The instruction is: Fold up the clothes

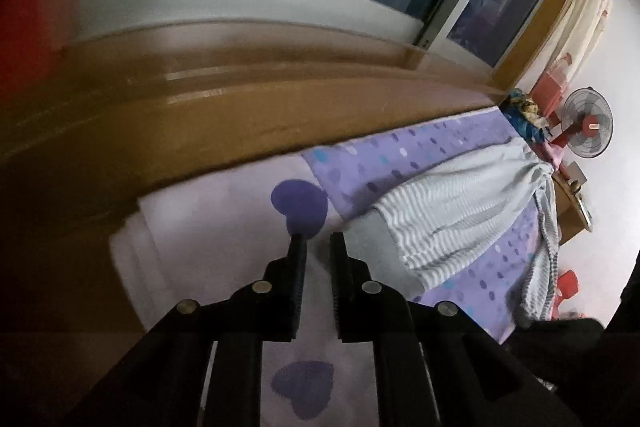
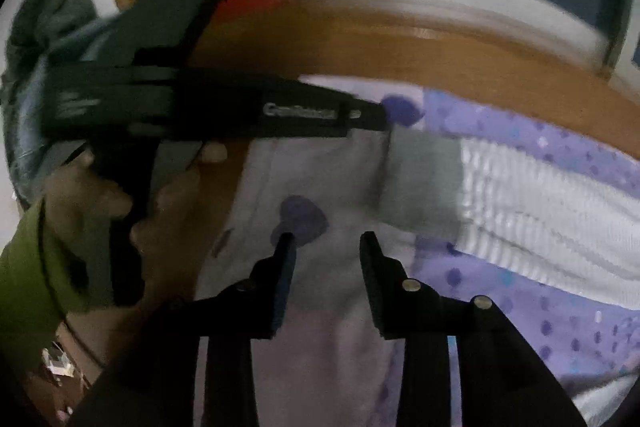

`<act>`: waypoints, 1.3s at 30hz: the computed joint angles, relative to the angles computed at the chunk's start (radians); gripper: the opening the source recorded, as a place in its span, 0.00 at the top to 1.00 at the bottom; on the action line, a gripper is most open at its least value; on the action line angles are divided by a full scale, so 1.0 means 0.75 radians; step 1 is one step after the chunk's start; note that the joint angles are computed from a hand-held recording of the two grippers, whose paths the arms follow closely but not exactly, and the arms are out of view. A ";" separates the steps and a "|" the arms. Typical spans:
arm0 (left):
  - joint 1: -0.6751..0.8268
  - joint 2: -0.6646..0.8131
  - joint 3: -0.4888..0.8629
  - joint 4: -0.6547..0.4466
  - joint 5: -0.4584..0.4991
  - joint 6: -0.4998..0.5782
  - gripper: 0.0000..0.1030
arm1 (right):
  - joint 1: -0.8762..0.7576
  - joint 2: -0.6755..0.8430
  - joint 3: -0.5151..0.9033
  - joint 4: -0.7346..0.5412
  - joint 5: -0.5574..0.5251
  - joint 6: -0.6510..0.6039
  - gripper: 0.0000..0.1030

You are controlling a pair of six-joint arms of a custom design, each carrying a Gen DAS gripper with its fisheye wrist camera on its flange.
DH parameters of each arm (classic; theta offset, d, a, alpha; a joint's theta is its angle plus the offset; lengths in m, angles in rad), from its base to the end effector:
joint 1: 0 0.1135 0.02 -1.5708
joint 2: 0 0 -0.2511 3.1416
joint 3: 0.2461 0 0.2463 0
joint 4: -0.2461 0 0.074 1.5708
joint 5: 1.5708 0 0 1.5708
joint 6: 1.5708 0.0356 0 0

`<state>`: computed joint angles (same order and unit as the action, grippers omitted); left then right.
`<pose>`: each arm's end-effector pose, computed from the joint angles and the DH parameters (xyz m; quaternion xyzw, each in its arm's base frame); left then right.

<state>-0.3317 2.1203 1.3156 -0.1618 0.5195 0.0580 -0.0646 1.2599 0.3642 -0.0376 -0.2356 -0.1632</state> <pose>0.3910 -0.1534 0.1108 0.2536 0.8904 -0.2822 0.2514 0.2041 -0.0049 0.1163 -0.0833 0.9401 0.0755 0.3219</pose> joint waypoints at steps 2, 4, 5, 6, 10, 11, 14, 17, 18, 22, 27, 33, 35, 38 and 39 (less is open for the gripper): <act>-0.003 -0.039 -0.022 -0.010 0.018 0.005 0.87 | -0.123 -0.101 -0.047 -0.029 -0.022 -0.037 0.55; -0.034 -0.059 -0.024 -0.029 0.031 0.003 0.83 | -0.279 -0.132 -0.052 -0.076 -0.048 -0.073 0.55; -0.055 -0.061 -0.020 -0.041 0.035 -0.001 0.82 | -0.323 -0.120 -0.028 -0.104 -0.056 -0.067 0.55; -0.076 -0.057 -0.013 -0.054 0.037 -0.005 0.82 | -0.367 -0.106 -0.003 -0.132 -0.064 -0.060 0.55; -0.164 -0.022 0.007 -0.117 0.049 -0.046 0.82 | -0.728 -0.378 -0.026 -0.426 -0.213 -0.204 0.55; -0.185 -0.020 0.006 -0.142 0.051 -0.049 0.82 | -0.798 -0.468 -0.007 -0.547 -0.230 -0.243 0.55; -0.257 -0.032 -0.015 -0.202 0.029 -0.055 0.82 | -1.046 -0.477 0.029 -0.674 -0.294 -0.416 0.55; -0.330 -0.094 -0.073 -0.216 -0.031 -0.067 0.82 | -1.341 -0.372 0.101 -0.778 -0.398 -0.631 0.54; -0.354 -0.113 -0.089 -0.212 -0.043 -0.082 0.81 | -1.457 -0.322 0.151 -0.842 -0.440 -0.723 0.54; -0.466 -0.178 -0.107 -0.203 -0.089 -0.187 0.77 | -1.726 -0.122 0.272 -0.914 -0.538 -0.930 0.54; -0.654 -0.151 0.031 -0.228 -0.174 -0.390 0.77 | -2.038 0.219 0.522 -1.067 -0.630 -1.289 0.54; -0.932 0.020 0.342 -0.272 -0.333 -0.686 0.77 | -2.283 0.708 1.037 -1.373 -0.685 -1.683 0.54; -1.014 0.103 0.478 -0.295 -0.391 -0.792 0.77 | -2.321 0.862 1.245 -1.450 -0.680 -1.752 0.54; -1.110 0.240 0.706 -0.338 -0.416 -0.922 0.77 | -2.354 1.060 1.544 -1.549 -0.681 -1.819 0.54; -1.135 0.296 0.806 -0.377 -0.414 -0.948 0.77 | -2.357 1.118 1.636 -1.572 -0.678 -1.821 0.54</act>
